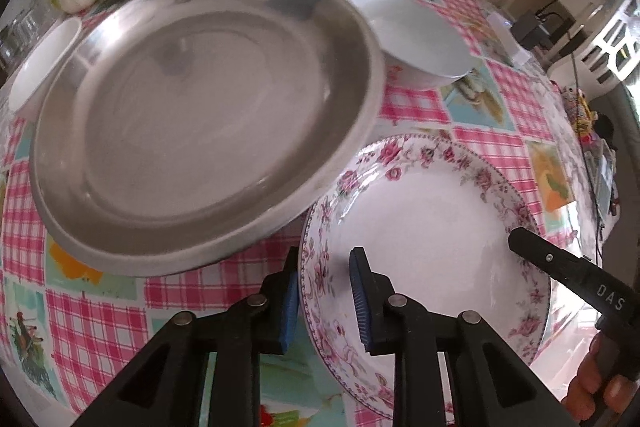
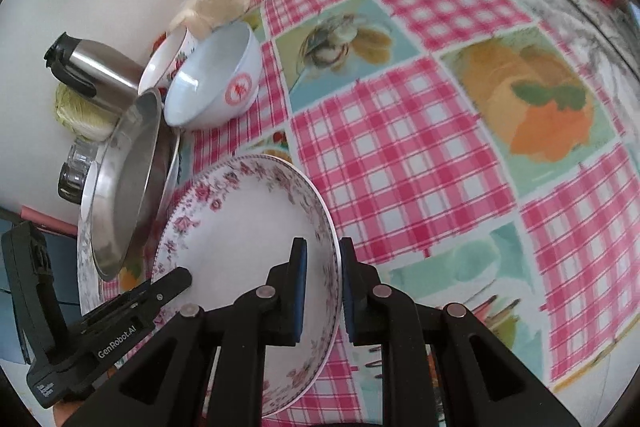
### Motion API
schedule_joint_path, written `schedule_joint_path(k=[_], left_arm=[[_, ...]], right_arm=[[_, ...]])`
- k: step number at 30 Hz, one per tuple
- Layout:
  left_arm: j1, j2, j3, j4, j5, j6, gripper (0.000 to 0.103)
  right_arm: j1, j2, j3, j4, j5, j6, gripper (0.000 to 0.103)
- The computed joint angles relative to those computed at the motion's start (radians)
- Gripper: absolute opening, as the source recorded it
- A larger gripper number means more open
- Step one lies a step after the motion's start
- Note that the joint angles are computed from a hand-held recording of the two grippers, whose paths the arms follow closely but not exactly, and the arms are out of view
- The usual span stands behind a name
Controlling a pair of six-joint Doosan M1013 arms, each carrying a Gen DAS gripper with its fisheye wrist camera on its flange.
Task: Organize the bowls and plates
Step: 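Lift the floral plate with the right tool while the left tool lowers the basin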
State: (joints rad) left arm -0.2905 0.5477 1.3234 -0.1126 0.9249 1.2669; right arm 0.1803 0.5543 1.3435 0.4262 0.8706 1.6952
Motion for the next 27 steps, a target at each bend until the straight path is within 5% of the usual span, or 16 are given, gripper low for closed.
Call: schedule_joint_path(k=[15,27], left_arm=[[-0.008,-0.065,0.029,-0.007,-0.147,0.072,0.027],[0.024,-0.088,0.014,-0.058,-0.249,0.095,0.026]], right_arm=[[-0.019,-0.093,0.085,0.040,-0.155,-0.053,0.016],[0.007,-0.106,0.045,0.007,-0.234,-0.054,0.016]])
